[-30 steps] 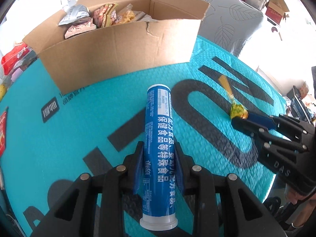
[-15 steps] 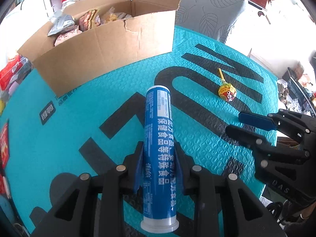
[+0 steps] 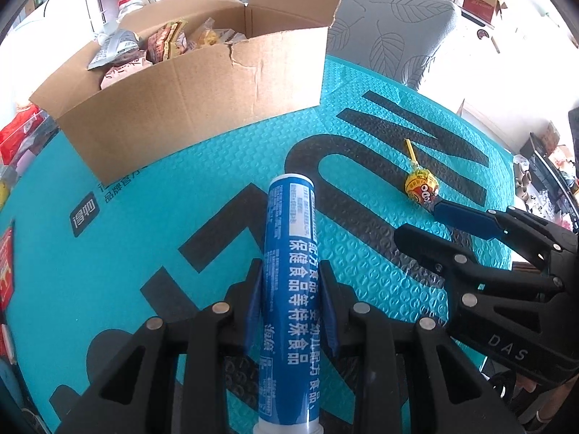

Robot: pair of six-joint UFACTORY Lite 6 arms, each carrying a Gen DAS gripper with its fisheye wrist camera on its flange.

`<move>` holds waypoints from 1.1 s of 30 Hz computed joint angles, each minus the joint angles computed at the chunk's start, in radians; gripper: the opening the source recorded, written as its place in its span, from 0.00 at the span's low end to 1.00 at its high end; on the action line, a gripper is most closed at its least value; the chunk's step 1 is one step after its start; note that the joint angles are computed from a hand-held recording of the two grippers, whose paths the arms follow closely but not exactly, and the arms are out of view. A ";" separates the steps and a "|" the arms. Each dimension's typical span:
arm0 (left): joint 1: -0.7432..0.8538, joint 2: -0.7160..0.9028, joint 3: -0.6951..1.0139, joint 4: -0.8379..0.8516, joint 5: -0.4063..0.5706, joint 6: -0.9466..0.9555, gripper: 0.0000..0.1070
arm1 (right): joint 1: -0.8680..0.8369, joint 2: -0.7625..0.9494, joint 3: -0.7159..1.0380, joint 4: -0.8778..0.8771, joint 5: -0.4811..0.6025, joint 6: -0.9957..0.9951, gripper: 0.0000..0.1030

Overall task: Organize snacks
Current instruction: 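Close right gripper on the lollipop head, then lift the blue tube and lollipop off the table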

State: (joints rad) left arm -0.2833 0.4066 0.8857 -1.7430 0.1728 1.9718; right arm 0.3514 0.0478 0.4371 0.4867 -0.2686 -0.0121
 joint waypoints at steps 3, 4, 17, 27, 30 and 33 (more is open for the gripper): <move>-0.003 -0.003 -0.003 -0.022 -0.006 0.019 0.27 | 0.003 0.013 0.002 0.034 -0.028 -0.024 0.36; -0.005 -0.005 -0.005 -0.038 -0.009 0.035 0.27 | 0.008 0.022 0.007 0.094 -0.035 -0.085 0.22; -0.004 0.003 0.008 0.030 -0.004 -0.046 0.27 | -0.043 0.014 -0.016 -0.086 -0.048 0.094 0.10; 0.022 0.031 0.047 0.056 0.021 -0.060 0.27 | -0.057 0.063 0.052 -0.052 -0.033 0.088 0.49; 0.031 0.044 0.067 0.028 0.016 -0.022 0.27 | -0.062 0.096 0.088 -0.028 -0.025 0.061 0.49; 0.056 0.071 0.102 0.051 0.032 -0.052 0.26 | -0.043 0.123 0.113 0.065 -0.032 -0.023 0.47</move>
State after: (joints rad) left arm -0.2275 0.4777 0.9882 -1.6916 0.2049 1.9203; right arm 0.3084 0.1707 0.5498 0.5514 -0.3007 -0.0348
